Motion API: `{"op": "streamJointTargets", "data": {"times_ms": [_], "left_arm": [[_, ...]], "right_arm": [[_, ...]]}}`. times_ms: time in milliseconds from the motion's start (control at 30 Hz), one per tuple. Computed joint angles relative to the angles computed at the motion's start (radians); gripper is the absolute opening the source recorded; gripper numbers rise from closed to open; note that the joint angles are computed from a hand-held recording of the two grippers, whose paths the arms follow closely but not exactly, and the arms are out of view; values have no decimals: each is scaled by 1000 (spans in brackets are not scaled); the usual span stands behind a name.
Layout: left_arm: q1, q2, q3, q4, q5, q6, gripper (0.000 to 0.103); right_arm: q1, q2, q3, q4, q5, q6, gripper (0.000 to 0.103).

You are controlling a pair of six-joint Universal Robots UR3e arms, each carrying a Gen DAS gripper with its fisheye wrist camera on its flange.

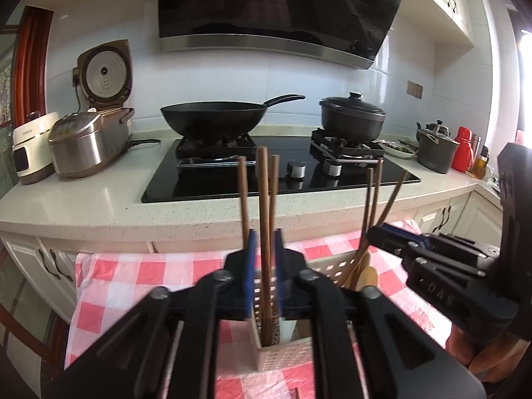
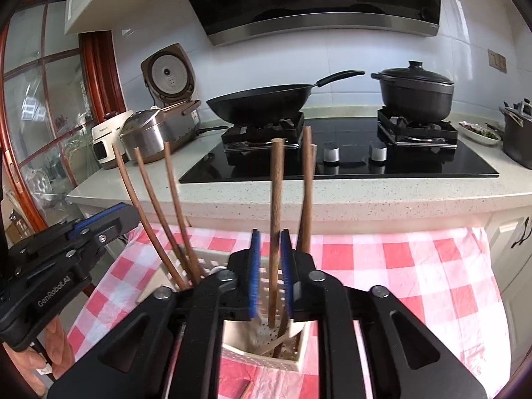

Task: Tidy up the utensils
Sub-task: 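Lower both held chopsticks into the white basket, then open both tools to release the chopsticks into the basket, then move both open tools down to the chopsticks on the cloth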

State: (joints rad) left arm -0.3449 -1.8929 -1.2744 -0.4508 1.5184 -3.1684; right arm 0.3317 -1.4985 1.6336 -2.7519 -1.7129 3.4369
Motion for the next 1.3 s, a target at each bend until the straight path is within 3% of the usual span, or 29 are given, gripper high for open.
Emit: {"op": "streamJointTargets", "data": {"times_ms": [67,167,233,300,500,800,900,1300], "left_arm": [[7,29,-51,38,-1,-11,34],[19,81,-125,83,2,-16,38],[19,125,-194,128,17,-24,47],[15,180,-286,185,38,-37,63],[-19,334,-558,308,114,-50,85],[-108,522,-910,380,218,-77,92],[-104,599,-1022,378,207,-120,92],[-85,730,-1222,380,209,-147,92]], "right_arm": [[-13,-28,39,-27,14,10,33],[-16,-83,103,-62,10,13,33],[-5,-134,165,-95,-12,16,33],[3,-181,223,-111,-15,26,33],[56,-320,426,-148,-60,110,33],[151,-458,679,-173,-109,268,33],[198,-474,730,-177,-136,317,33],[387,-323,705,-180,-246,417,33]]}}
